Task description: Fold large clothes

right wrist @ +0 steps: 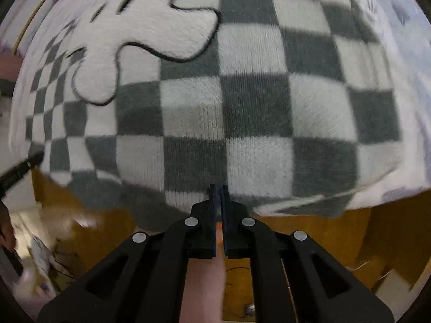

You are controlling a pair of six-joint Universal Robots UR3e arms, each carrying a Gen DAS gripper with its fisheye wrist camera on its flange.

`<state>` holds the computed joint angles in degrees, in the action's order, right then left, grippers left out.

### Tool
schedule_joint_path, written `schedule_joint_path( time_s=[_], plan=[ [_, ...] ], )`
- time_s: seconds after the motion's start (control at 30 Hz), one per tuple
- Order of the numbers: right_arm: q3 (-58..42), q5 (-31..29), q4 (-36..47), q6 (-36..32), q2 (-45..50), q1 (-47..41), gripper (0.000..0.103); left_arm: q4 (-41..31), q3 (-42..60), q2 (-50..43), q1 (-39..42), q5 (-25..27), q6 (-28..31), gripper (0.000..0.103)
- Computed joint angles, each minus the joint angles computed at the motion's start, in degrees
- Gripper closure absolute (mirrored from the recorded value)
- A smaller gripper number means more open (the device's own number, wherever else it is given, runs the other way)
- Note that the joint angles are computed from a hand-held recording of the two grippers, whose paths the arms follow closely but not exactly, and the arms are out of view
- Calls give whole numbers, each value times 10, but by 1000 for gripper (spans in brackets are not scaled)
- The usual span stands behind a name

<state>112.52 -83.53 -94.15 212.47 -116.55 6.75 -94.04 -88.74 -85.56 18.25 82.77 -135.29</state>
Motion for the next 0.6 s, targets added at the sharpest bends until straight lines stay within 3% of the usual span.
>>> schedule_joint_path(
  time_s=[0.07, 0.2, 0.33, 0.4, 0.47, 0.6],
  plan=[
    [-30, -26, -34, 1, 17, -4, 97, 20, 28, -21, -22, -27, -4, 100],
    [-66, -102, -237, 7, 119, -1, 97, 116, 107, -129, -103, -129, -85, 100],
    [-90, -81, -415, -11, 291, -22, 97, 221, 160, -239, -192, -154, -147, 100],
    [-94, -69, -423, -13, 317, -38, 97, 230, 129, -240, -215, -126, -151, 101],
    [-63, -67, -422, 10, 281, -26, 97, 256, 54, -189, -197, -135, -132, 101],
    [26, -9, -312, 39, 146, -14, 103, 112, -11, -89, -119, -121, -74, 101]
  ],
)
